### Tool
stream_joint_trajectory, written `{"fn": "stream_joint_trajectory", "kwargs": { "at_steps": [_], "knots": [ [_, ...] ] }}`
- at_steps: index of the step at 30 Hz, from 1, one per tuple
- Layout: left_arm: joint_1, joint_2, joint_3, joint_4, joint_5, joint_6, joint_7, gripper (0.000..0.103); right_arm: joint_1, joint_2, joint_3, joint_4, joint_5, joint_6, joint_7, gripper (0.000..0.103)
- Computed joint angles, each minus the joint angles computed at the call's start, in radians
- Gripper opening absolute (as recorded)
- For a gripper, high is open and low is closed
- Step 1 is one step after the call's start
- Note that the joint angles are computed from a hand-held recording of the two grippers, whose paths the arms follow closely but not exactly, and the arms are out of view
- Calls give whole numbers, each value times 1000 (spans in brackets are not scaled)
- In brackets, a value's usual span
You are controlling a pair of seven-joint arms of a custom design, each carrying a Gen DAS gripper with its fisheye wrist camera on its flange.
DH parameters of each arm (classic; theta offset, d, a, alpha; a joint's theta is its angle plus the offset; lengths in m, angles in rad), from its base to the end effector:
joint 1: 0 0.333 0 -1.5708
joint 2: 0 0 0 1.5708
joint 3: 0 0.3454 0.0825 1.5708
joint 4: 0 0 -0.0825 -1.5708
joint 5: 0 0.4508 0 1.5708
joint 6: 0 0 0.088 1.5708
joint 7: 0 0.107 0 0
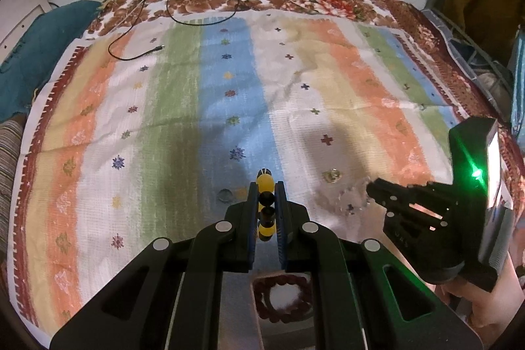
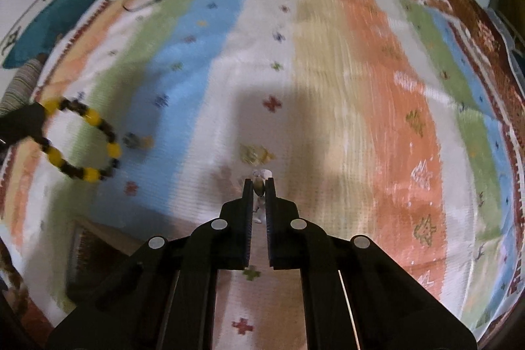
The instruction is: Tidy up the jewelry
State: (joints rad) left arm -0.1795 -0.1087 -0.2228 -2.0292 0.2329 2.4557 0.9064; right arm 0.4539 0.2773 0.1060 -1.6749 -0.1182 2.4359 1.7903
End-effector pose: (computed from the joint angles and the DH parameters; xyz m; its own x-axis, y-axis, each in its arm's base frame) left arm 0.5753 -0.2499 0.5595 0.0841 -0.9904 0.1094 -0.8388 -0.1296 -0.5287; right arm 0.6401 0.3917 0.4986 0.3946 -0.9186 -0.0222 -0.8149 -0.3387 -0.4703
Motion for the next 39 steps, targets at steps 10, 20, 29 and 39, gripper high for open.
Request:
{"fn": "stream_joint_trajectory", "kwargs": {
  "at_steps": [10, 20, 29, 39],
  "knots": [
    [0, -44, -21, -19, 67, 17, -47, 9, 1, -82, 13, -77, 9, 133, -3, 8],
    [14, -109, -48, -62, 162, 48, -125, 9, -15, -172, 34, -166, 91, 217, -49, 8],
    [16, -175, -70, -107, 214, 72, -170, 9, -8, -259, 44, -257, 83, 285, -70, 8],
    [4, -238, -82, -160, 152, 84, -157, 9, 0, -336, 54, -347, 88, 308, -98, 8]
  ]
}}
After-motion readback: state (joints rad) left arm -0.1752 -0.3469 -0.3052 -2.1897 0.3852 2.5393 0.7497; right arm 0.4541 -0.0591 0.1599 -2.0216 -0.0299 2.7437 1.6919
